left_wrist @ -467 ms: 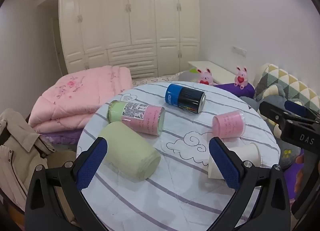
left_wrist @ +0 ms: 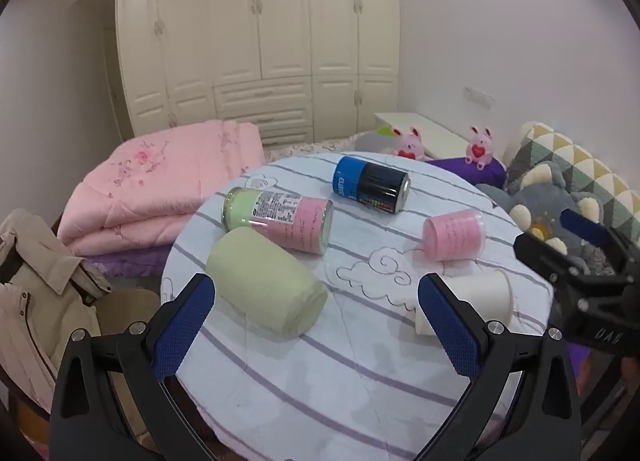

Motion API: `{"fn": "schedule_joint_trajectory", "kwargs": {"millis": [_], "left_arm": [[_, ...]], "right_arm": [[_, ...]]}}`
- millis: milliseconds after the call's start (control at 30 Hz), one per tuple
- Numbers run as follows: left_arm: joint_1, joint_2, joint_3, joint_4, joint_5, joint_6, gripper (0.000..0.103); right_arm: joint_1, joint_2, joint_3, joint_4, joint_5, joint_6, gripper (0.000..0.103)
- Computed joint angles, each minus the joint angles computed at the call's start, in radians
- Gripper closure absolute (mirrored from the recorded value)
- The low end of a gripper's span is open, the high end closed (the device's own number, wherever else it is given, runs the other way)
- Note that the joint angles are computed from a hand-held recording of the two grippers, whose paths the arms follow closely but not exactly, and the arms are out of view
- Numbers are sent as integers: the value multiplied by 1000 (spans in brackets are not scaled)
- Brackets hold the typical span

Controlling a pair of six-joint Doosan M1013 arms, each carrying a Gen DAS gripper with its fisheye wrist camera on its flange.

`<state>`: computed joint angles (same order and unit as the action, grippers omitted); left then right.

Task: Flip cup upright
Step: 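Move the left tool toward the pale green cup lying on its side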

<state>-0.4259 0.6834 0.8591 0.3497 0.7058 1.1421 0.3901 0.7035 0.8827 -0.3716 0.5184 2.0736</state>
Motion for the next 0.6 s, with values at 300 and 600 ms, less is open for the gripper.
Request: {"fn": "schedule_joint_trajectory", "kwargs": {"millis": [300, 600], "left_arm": [[21, -40, 10, -164, 36, 142, 0], [30, -47, -8, -179, 52, 189, 0]], "right_arm": [[30, -30, 42, -49, -9, 90, 0], [58, -29, 5, -112, 104, 203, 0]]}}
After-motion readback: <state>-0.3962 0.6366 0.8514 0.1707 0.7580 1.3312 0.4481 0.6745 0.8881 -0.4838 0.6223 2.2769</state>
